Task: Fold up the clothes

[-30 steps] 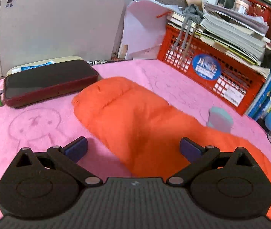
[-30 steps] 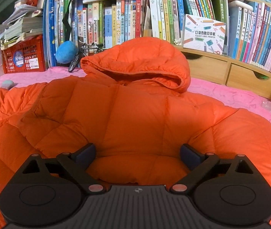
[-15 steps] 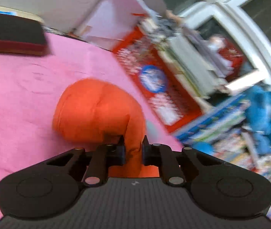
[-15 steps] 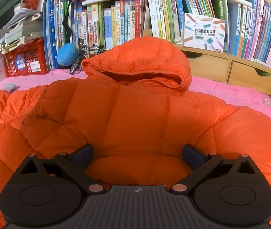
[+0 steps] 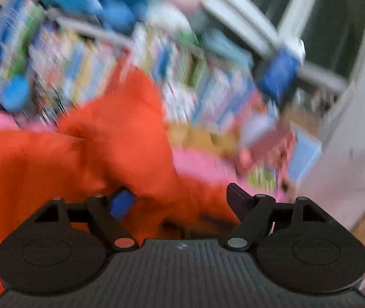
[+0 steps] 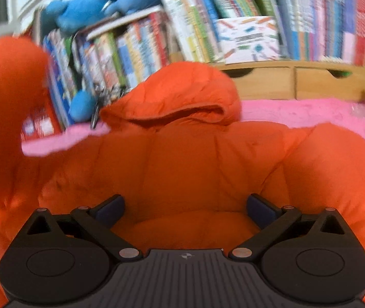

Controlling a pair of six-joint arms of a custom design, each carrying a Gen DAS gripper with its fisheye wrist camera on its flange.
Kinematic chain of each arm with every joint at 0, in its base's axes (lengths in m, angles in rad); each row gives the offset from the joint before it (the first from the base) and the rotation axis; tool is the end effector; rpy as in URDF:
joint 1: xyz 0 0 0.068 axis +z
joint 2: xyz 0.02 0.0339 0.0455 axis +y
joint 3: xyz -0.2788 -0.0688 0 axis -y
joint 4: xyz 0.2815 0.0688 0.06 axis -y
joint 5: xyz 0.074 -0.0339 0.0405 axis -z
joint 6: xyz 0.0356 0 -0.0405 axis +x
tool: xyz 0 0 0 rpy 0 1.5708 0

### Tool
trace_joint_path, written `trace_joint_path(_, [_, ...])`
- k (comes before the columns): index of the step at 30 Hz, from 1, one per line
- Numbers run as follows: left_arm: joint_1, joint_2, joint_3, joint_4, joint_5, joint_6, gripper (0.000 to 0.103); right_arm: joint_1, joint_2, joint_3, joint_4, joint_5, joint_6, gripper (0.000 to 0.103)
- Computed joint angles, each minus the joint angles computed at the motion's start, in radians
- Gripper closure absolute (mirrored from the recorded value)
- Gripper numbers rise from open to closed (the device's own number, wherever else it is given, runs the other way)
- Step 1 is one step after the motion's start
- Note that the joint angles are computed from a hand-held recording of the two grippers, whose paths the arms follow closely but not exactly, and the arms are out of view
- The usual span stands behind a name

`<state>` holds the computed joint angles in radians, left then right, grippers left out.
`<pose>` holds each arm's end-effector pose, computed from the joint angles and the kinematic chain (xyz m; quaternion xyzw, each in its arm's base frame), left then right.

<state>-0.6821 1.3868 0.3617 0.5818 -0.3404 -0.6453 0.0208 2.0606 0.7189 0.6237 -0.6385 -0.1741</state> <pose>0.2121 -0.1569 0.1320 -0.0752 0.8346 -0.2117 0.5030 0.3503 0.0285 0.0315 -0.2133 0.8477 0.2548 0.4134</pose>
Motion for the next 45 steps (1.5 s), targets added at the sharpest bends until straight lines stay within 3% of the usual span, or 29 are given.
trace_joint_path(3, [-0.066,0.085,0.030,-0.019,-0.017,0.005,0.025,-0.033,0.017,0.015,0.009,-0.058,0.051,0.000])
trace_joint_path(6, [-0.114,0.006,0.007,-0.117,-0.106,0.019,0.023,-0.046,0.025,0.023,0.010,-0.086,0.073,0.000])
trace_joint_path(10, [-0.195,-0.160,-0.070,-0.255,-0.346,-0.030,0.004,-0.056,0.020,-0.003,0.066,-0.093,0.099,0.000])
trace_joint_path(14, [-0.249,-0.232,-0.076,-0.517,-0.559,-0.154,0.004,-0.110,-0.045,-0.057,0.059,-0.169,0.092,0.000])
trace_joint_path(18, [-0.231,-0.245,-0.077,-0.680,-0.623,-0.267,0.004,-0.150,-0.127,-0.090,-0.030,-0.187,0.060,0.000])
trace_joint_path(20, [-0.241,-0.246,-0.083,-0.743,-0.649,-0.330,0.004,-0.165,-0.144,-0.115,0.006,-0.206,0.110,0.000])
trace_joint_path(25, [-0.226,-0.216,-0.093,-0.720,-0.628,-0.326,0.004,-0.128,-0.094,-0.029,-0.086,-0.365,0.226,0.000])
trace_joint_path(27, [-0.232,-0.210,-0.093,-0.711,-0.638,-0.310,0.004,-0.061,-0.068,0.026,-0.164,-0.269,0.232,0.003])
trace_joint_path(28, [-0.236,-0.208,-0.091,-0.713,-0.646,-0.305,0.004,-0.022,-0.062,0.049,-0.205,-0.195,0.228,0.011])
trace_joint_path(30, [-0.242,-0.203,-0.088,-0.715,-0.661,-0.293,0.004,0.027,-0.074,0.054,-0.222,-0.099,0.208,0.057])
trace_joint_path(32, [-0.228,-0.205,-0.089,-0.695,-0.663,-0.253,0.004,0.044,-0.111,0.036,-0.224,-0.053,0.190,0.078])
trace_joint_path(33, [-0.219,-0.194,-0.083,-0.692,-0.668,-0.239,0.004,0.042,-0.133,0.020,-0.205,-0.037,0.178,0.083])
trace_joint_path(39, [-0.152,-0.038,0.003,-0.726,-0.755,-0.244,0.004,0.013,-0.238,-0.094,0.019,0.122,0.065,0.083])
trace_joint_path(45, [-0.046,0.033,0.028,-0.633,-0.720,-0.196,0.004,-0.003,-0.176,-0.105,0.117,0.272,-0.095,0.083])
